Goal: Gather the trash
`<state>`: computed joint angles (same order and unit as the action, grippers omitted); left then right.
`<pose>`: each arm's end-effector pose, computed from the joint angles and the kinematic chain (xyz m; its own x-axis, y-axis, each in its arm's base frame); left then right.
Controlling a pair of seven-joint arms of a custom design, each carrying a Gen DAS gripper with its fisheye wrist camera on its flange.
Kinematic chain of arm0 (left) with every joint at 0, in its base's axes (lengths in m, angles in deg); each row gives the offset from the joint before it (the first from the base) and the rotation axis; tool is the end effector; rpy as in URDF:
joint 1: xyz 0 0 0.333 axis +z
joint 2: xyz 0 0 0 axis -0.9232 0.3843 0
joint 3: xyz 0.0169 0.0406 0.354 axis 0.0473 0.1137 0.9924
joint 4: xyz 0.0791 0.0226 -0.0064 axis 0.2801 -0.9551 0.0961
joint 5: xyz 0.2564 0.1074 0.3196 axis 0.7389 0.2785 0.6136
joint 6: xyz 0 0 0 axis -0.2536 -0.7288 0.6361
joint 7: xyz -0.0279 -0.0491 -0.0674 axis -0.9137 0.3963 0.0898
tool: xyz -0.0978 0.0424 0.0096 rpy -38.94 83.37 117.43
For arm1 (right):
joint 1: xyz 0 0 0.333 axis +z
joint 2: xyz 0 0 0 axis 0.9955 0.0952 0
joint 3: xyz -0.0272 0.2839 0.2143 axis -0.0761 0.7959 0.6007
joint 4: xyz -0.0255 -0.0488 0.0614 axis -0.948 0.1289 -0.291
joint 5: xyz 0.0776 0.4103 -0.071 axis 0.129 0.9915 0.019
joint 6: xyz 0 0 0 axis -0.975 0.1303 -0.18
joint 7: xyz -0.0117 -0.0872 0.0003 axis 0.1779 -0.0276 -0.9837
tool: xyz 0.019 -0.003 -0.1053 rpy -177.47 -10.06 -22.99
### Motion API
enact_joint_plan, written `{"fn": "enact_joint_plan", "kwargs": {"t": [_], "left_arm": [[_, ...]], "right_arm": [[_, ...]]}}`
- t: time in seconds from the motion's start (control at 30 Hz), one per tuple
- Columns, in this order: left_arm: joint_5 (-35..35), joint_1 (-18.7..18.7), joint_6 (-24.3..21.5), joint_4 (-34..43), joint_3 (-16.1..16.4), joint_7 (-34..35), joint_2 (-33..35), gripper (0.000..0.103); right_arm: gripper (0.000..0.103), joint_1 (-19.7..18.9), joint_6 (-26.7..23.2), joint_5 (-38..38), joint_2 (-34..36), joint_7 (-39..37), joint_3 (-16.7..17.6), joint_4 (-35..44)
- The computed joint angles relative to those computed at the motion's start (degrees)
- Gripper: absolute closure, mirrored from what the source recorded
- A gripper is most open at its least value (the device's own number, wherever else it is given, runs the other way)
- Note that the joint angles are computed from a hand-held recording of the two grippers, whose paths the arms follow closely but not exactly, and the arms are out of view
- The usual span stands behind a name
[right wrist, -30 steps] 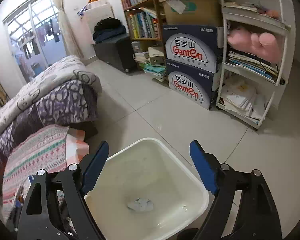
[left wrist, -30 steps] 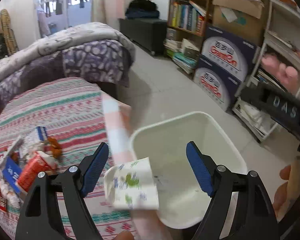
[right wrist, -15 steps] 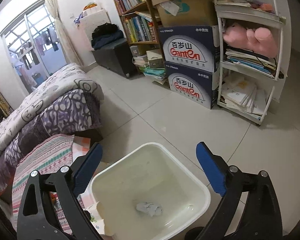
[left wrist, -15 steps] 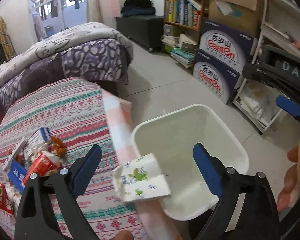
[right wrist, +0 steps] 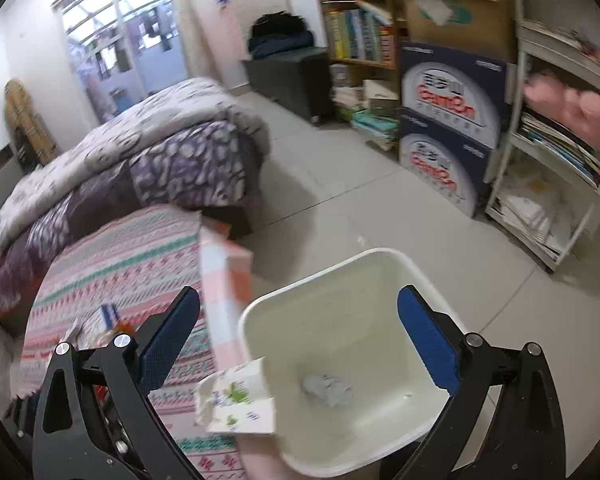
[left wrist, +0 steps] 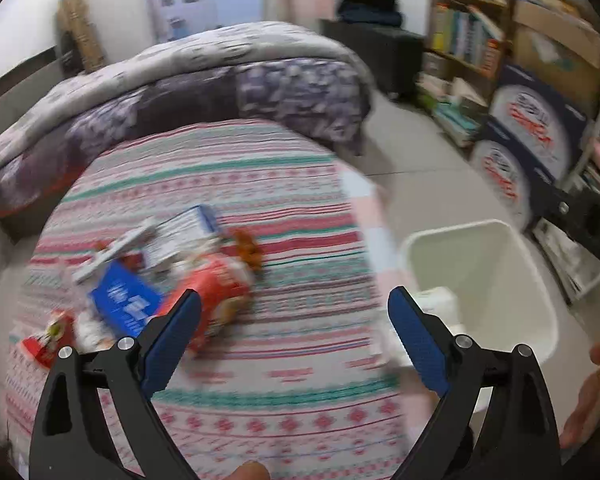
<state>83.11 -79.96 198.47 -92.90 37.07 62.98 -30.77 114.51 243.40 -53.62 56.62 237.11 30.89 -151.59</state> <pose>0.4127 -0.2146 0.5091 0.3549 -0.9348 -0.0146 -0.7259 -0.2658 -0.6343 0.4800 0.4253 0.5256 0.1249 -0.9816 -0.1447 -0.6917 0.0184 -0.7220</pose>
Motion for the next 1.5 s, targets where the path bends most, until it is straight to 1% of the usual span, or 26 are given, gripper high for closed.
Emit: {"fn": "enact_joint_plan", "kwargs": {"t": [0.17, 0.27, 0.3, 0.43, 0.53, 0.63, 0.7, 0.73, 0.77, 0.8, 0.83, 0.87, 0.9, 0.93, 1.0, 1.07, 1.1, 1.2, 1.23, 1.3, 1.4, 1.5], "left_arm": [[-3.6, -0.1, -4.6, -3.6, 1.9, 1.1, -5.4, 0.012], [-5.9, 0.0, -7.7, -5.3, 3.5, 3.5, -8.3, 0.012], [-6.8, 0.2, -9.1, -6.1, 4.0, 3.9, -9.6, 0.012], [-9.0, 1.9, -12.0, -9.5, 6.0, 4.0, -14.8, 0.012], [-10.4, 3.1, -12.8, -11.7, 8.0, 4.5, -18.0, 0.012], [-12.5, 4.1, -12.8, -13.4, 10.3, 5.6, -20.7, 0.012], [-14.6, 3.9, -10.7, -14.3, 12.2, 7.3, -21.8, 0.012], [-16.0, 3.0, -8.3, -14.8, 13.5, 9.1, -22.2, 0.012], [-16.8, 2.7, -7.0, -14.9, 13.6, 10.1, -22.1, 0.012], [-17.7, 2.2, -5.3, -14.7, 13.5, 11.0, -21.6, 0.012], [-19.1, 0.5, -1.8, -14.5, 14.0, 12.8, -20.4, 0.012], [-20.4, -0.6, 0.2, -14.1, 14.0, 14.0, -19.2, 0.012], [-21.6, -2.0, 2.3, -13.4, 13.9, 15.5, -17.5, 0.012], [-22.7, -4.0, 4.1, -11.8, 13.6, 18.0, -14.4, 0.012], [-22.7, -5.1, 3.8, -8.5, 11.2, 21.2, -9.3, 0.012], [-19.7, -4.8, -0.3, -3.6, 7.0, 23.7, -2.8, 0.012], [-18.9, -5.1, -1.9, -1.3, 5.7, 25.4, 0.4, 0.012], [-27.3, -7.9, 1.1, 0.1, 7.9, 32.8, 4.4, 0.012], [-29.3, -8.0, 3.0, 0.6, 7.7, 33.3, 5.6, 0.012], [-30.0, -7.3, 5.3, 1.2, 6.4, 32.8, 7.0, 0.012], [-31.4, -6.8, 7.4, 3.8, 4.6, 29.5, 10.9, 0.009], [-30.7, -5.8, 7.2, 6.7, 2.7, 23.8, 14.3, 0.007]], "right_arm": [[0.008, 0.7, 0.7, 7.7, 2.3, -8.4, 1.3, 2.0], [0.008, 1.5, 0.4, 12.3, 3.8, -12.8, 2.0, 3.4], [0.008, 1.7, 0.2, 13.8, 4.4, -14.4, 2.3, 4.0], [0.008, 2.6, -0.2, 18.2, 6.1, -19.1, 2.9, 5.9], [0.008, 2.3, -1.0, 22.3, 7.0, -23.2, 3.2, 7.3], [0.008, 1.7, -2.8, 26.0, 7.2, -24.9, 3.0, 7.5], [0.008, 0.4, -3.3, 31.3, 7.1, -27.8, 3.7, 6.8], [0.008, 0.1, -3.2, 33.0, 6.9, -28.3, 3.7, 6.2], [0.008, -0.2, -2.9, 33.9, 6.4, -28.0, 3.4, 5.6], [0.008, -0.2, -2.7, 33.8, 6.0, -27.4, 3.0, 5.1], [0.008, -0.1, -2.4, 33.1, 5.5, -26.3, 2.5, 4.5], [0.008, -0.2, -1.9, 32.1, 4.8, -24.8, 1.8, 4.0], [0.008, -0.3, -1.3, 31.5, 4.2, -23.9, 1.5, 3.4], [0.008, -0.5, -0.9, 30.9, 3.8, -23.1, 1.1, 3.0], [0.008, -0.9, -0.5, 29.1, 2.8, -21.5, 0.5, 2.3], [0.008, -1.4, -0.5, 27.6, 2.1, -20.5, 0.0, 1.8], [0.008, -1.8, -0.4, 27.3, 1.7, -20.3, -0.1, 1.3], [0.008, -3.3, 0.0, 31.5, 0.9, -23.2, 0.1, 0.0], [0.008, -3.7, 0.1, 32.9, 0.6, -24.2, 0.1, -0.5], [0.008, -4.2, 0.2, 34.7, 0.2, -25.4, 0.0, -1.1], [0.008, -4.9, 1.3, 37.6, -0.5, -26.8, -0.1, -1.9], [0.008, -5.4, 2.5, 40.1, -1.3, -28.3, -0.3, -2.8]]}}
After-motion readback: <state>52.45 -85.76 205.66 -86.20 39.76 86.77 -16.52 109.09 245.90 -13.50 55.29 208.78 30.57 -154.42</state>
